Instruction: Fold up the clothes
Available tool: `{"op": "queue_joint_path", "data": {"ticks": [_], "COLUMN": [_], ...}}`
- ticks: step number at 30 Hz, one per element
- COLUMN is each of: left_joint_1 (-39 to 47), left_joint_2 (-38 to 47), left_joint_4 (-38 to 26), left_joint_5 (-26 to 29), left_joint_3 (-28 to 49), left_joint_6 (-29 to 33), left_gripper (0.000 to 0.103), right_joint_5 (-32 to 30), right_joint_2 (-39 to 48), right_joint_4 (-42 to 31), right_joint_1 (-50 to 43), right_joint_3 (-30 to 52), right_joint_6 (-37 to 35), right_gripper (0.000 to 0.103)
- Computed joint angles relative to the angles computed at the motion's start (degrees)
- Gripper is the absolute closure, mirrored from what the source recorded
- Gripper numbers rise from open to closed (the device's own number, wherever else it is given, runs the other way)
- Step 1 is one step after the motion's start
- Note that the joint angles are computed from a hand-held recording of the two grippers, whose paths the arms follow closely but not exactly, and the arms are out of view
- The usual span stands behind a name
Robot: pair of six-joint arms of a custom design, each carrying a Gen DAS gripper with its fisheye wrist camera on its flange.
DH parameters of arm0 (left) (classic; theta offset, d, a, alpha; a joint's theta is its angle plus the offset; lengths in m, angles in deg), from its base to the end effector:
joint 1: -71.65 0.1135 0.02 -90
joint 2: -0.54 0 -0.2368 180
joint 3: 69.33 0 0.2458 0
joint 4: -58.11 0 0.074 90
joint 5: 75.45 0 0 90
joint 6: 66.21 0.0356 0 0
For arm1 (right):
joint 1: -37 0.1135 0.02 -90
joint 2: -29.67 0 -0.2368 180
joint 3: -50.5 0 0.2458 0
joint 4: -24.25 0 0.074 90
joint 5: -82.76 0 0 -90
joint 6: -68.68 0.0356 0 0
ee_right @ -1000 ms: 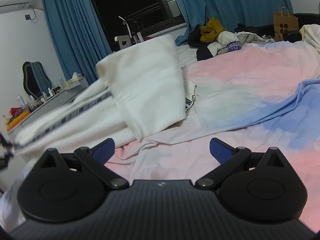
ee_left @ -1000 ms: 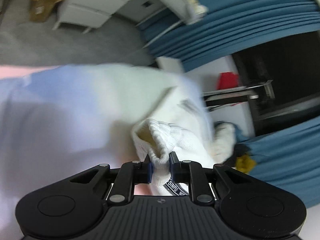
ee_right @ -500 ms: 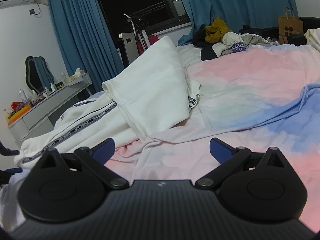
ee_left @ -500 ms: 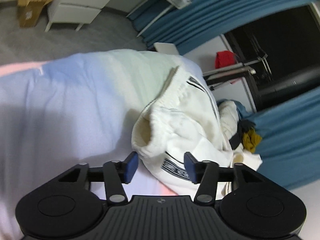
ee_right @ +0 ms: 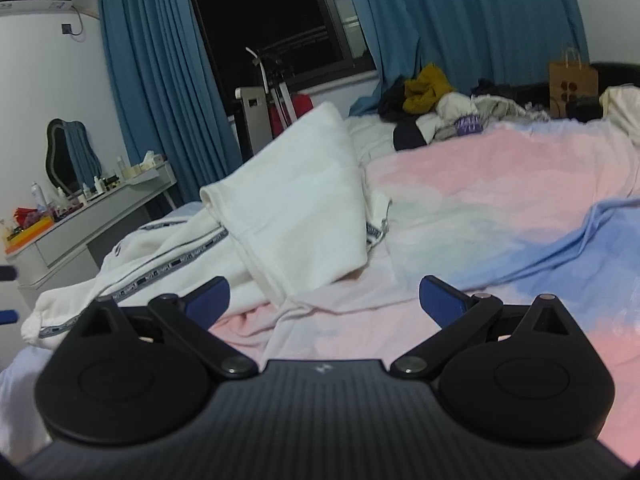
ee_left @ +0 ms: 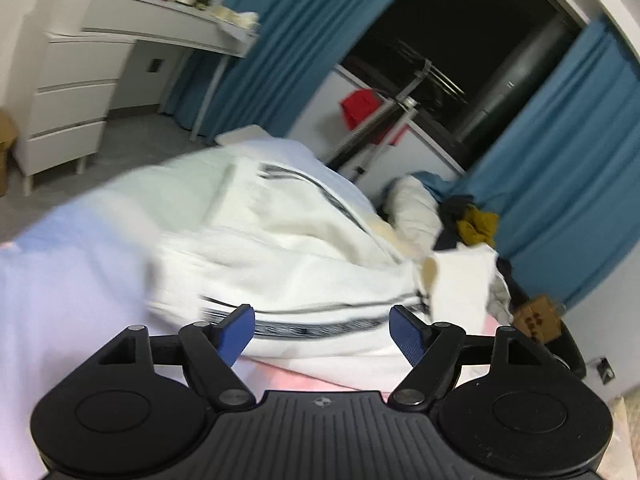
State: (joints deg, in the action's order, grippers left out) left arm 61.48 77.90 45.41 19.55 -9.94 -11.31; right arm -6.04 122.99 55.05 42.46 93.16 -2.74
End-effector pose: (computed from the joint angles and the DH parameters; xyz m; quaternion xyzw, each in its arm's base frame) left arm 0.2909 -0.0553 0.2129 -0.1663 0.8523 -0.2253 0.4418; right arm 0.2913 0.0271 0.1226 0.0995 0.8124 0.1113 0.5637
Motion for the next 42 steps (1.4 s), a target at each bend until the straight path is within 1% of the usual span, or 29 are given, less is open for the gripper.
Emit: {"op": "queue_joint_path", "data": {"ticks": [2, 6, 7, 9, 11, 13, 14, 15, 16, 19, 22, 23, 24, 25, 26, 27, 28, 29, 30, 32, 37, 40, 42], "left_joint_1": [-4.12, -10.25, -11.05, -12.23, -12.69, -12.80, -12.86, -12.91, -12.38, -11.33, -10.21, -9.50, -8.68, -7.80, -6.91, -6.24, -5.75, -5.45, -5.16, -4.82, -4.47, -4.85, -5.15], "left_joint_2": [4.37, 14.25, 17.34, 21.26, 25.49, 30.26, 31.40, 32.45, 33.57, 35.63, 37.21, 37.68, 38.60, 39.59, 40.17, 41.04, 41.60, 41.67, 41.71, 41.91, 41.91, 41.53, 41.14], "left_joint_4": [2.40, 5.78, 7.68, 10.78, 13.44, 15.17, 15.43, 15.66, 16.44, 20.96, 24.61, 25.69, 26.40, 27.09, 27.34, 27.61, 27.71, 27.90, 28.10, 29.53, 30.26, 29.78, 29.44], "left_joint_5": [-2.54, -6.81, -7.47, -9.29, -10.66, -11.86, -12.37, -12.89, -12.21, -11.52, -11.40, -10.24, -8.75, -6.95, -5.25, -4.00, -3.30, -2.60, -1.90, -0.93, -0.72, -2.15, -3.32], "left_joint_3": [2.43, 8.48, 9.91, 11.15, 12.66, 15.10, 15.65, 16.15, 16.64, 16.15, 15.40, 15.13, 15.40, 15.73, 15.99, 16.50, 16.92, 16.99, 17.03, 16.59, 16.32, 16.38, 16.33], "left_joint_6": [-0.07, 5.65, 7.06, 10.75, 14.16, 17.18, 18.21, 19.20, 19.88, 21.89, 22.72, 22.34, 21.71, 21.18, 20.95, 20.53, 20.15, 19.72, 19.28, 18.83, 18.44, 18.03, 17.75], "left_gripper": [0.027, 0.027, 0.027, 0.027, 0.027, 0.027, 0.027, 0.027, 0.027, 0.027, 0.027, 0.026, 0.026, 0.026, 0.026, 0.026, 0.026, 0.026, 0.026, 0.026, 0.026, 0.026, 0.026], "right_joint_5": [-0.43, -2.40, -2.82, -4.15, -3.98, -4.22, -3.56, -2.97, -2.43, -0.66, 1.22, 2.43, 3.55, 4.72, 6.09, 6.72, 7.24, 6.44, 5.48, 5.34, 4.86, 4.82, 3.97], "right_joint_2": [-0.99, -1.96, -1.74, -0.05, 3.33, 8.18, 11.46, 14.67, 17.84, 28.31, 39.60, 43.59, 46.40, 49.19, 50.71, 50.74, 50.70, 49.71, 48.35, 45.35, 35.88, 31.37, 29.92], "right_joint_4": [1.00, 3.43, 3.49, 1.91, -0.89, -3.28, -4.66, -6.24, -7.99, -15.13, -23.95, -27.25, -29.15, -30.98, -30.46, -29.59, -28.76, -28.45, -27.80, -26.79, -22.18, -21.66, -23.13], "right_joint_1": [-0.11, 0.21, 0.46, 1.04, 2.02, 2.52, 3.21, 3.83, 4.40, 6.06, 7.46, 7.90, 8.38, 8.86, 9.22, 9.06, 8.86, 8.29, 7.62, 6.47, 1.52, -3.29, -7.13], "right_joint_3": [-0.85, -1.82, -1.39, 1.37, 6.10, 12.38, 16.91, 21.55, 26.34, 42.78, 60.36, 66.21, 69.82, 73.49, 74.74, 74.43, 74.05, 72.93, 71.34, 68.00, 59.43, 57.81, 58.65], "right_joint_6": [-0.35, -1.61, -2.07, -4.28, -7.19, -7.89, -9.07, -10.27, -11.48, -17.20, -24.28, -26.28, -28.77, -31.26, -33.85, -33.50, -33.08, -31.75, -30.49, -29.42, -26.17, -22.50, -19.71], "right_gripper": [0.000, 0.000, 0.000, 0.000, 0.000, 0.000, 0.000, 0.000, 0.000, 0.003, 0.013, 0.019, 0.022, 0.023, 0.030, 0.041, 0.049, 0.055, 0.064, 0.075, 0.079, 0.080, 0.080]}}
